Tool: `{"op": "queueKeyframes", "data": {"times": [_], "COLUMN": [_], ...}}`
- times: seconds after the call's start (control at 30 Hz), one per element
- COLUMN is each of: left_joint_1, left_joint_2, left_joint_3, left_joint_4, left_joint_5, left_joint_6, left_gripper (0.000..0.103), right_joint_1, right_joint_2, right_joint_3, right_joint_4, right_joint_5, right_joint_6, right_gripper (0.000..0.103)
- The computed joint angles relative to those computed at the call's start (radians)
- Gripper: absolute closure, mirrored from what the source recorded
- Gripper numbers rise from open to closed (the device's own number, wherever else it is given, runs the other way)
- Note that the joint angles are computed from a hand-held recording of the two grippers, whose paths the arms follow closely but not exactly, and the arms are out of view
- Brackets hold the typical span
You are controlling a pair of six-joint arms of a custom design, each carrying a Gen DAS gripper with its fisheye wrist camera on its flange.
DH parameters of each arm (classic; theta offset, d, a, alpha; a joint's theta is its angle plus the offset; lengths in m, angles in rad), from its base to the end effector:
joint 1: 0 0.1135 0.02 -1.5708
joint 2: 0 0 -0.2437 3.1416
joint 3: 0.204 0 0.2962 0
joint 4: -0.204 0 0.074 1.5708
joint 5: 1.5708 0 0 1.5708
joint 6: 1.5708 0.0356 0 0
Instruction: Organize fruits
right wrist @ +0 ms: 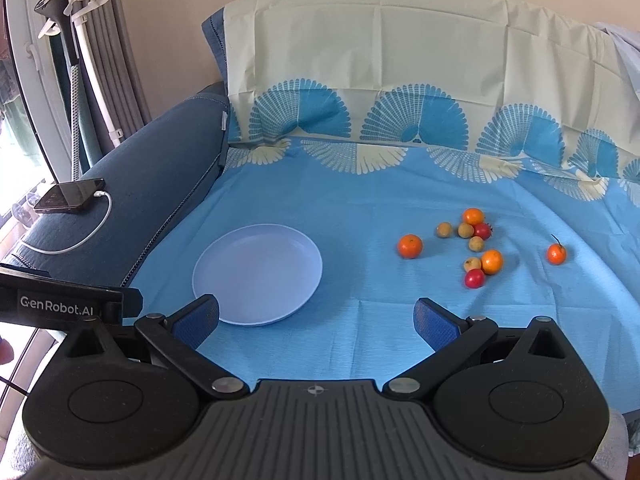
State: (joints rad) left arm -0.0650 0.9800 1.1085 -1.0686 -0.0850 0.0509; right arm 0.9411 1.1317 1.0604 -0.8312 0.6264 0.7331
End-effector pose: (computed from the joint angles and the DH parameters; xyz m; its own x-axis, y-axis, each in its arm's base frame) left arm 0.2285 -0.0118 0.3242 -0.8041 0.1032 -0.5855 0.0558 0.9936 0.0985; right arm 0.1781 0.2089 0.2926 -0.6385 0.0443 -0.7684 -0.0183 0.9972 0.0727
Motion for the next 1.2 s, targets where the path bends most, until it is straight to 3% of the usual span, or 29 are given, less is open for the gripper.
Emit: {"op": "queueKeyframes", "data": {"times": [0.33, 0.63, 0.8, 0.93, 1.2], "left_joint_1": [-0.221, -0.372, -0.425, -0.450, -0.468], "left_joint_2": [0.151, 0.346, 0.504, 0.661, 1.088], "left_joint_3": [0.075, 0.159, 0.239, 0.334, 0.670], "left_joint_4": [0.043, 0.086, 0.123, 0.154, 0.184], "left_joint_5": [-0.104, -0.179, -0.163, -0.097, -0.082], "left_joint_6": [-0.064, -0.106, -0.122, -0.125, -0.134], "left_gripper": [0.000, 0.000, 0.000, 0.000, 0.000], "right_joint_1": [-0.127, -0.351, -0.492, -0.617, -0.891], "right_joint_2": [-0.184, -0.298, -0.327, -0.284, 0.075], "right_joint_3": [-0.182, -0.315, -0.396, -0.451, -0.451], "right_joint_4": [0.085, 0.121, 0.187, 0.280, 0.647], "right_joint_5": [0.071, -0.051, -0.100, -0.112, -0.147], "right_joint_6": [0.003, -0.011, -0.062, -0.105, -0.252], "right_gripper": [0.000, 0.000, 0.000, 0.000, 0.001]}}
